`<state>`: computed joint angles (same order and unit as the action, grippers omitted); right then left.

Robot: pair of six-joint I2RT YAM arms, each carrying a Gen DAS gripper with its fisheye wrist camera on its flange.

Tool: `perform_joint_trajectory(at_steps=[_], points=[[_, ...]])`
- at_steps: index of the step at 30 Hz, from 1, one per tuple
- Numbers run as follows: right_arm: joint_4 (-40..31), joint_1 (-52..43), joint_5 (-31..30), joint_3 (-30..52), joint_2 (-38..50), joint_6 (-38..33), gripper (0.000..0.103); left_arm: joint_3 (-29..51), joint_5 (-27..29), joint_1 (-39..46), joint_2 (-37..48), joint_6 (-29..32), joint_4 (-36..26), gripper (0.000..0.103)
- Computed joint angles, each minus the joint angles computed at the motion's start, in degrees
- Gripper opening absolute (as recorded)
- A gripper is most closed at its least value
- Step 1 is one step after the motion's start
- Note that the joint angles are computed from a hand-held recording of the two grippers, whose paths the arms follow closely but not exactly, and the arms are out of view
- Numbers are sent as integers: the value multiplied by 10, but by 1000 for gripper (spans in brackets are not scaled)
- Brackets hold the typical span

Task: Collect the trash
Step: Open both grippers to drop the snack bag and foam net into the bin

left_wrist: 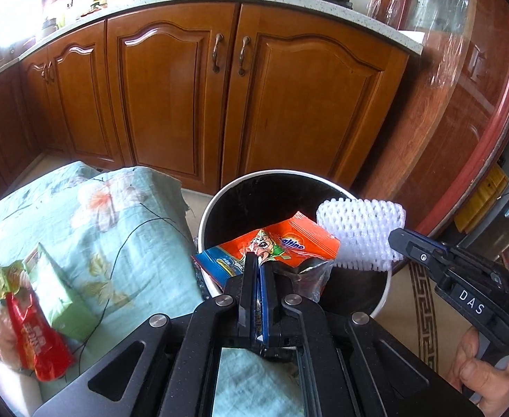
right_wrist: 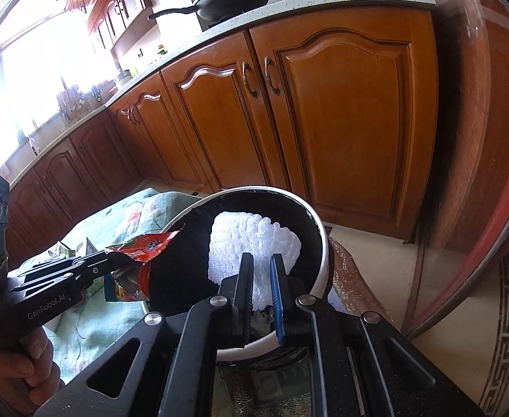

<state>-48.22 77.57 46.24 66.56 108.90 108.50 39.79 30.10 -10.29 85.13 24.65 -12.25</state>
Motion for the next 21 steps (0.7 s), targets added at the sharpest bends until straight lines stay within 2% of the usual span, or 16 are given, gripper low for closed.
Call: perform_joint_trajectory(at_steps=[2, 3, 5, 7, 8, 9, 11, 14, 17, 18, 19, 21], points=[[11, -7, -5, -7, -2, -12, 11, 8, -13, -16, 16, -11, 9, 0], [19, -10, -7, -12, -4, -18, 14, 12, -18, -22, 24, -16, 11, 4], [38, -20, -15, -22, -7, -33, 15, 22, -27, -32, 35, -24, 7, 15], [59, -27, -24, -36, -13, -45, 20, 18, -27, -34, 31, -33, 15, 35], [68, -30, -24, -44, -17, -49, 26, 14, -25, -33, 26, -31, 17, 38], [75, -29, -23, -50, -21, -46, 37, 7, -20, -28, 18, -27, 19, 41], [80, -24, -18, -60, -26, -33, 50, -6, -10, -13, 0, -16, 16, 47], [63, -7, -5, -55, -24, 1, 61, -28, 12, 25, -25, 6, 7, 58], [46, 17, 13, -43, -18, 41, 83, -48, 40, 81, -45, 36, -11, 65], [38, 25, 19, -36, -12, 56, 90, -59, 44, 100, -55, 42, -14, 71], [35, 31, 24, -30, -7, 67, 92, -71, 51, 126, -65, 55, -16, 75], [28, 45, 32, -10, 9, 88, 95, -87, 74, 175, -81, 91, -33, 76]])
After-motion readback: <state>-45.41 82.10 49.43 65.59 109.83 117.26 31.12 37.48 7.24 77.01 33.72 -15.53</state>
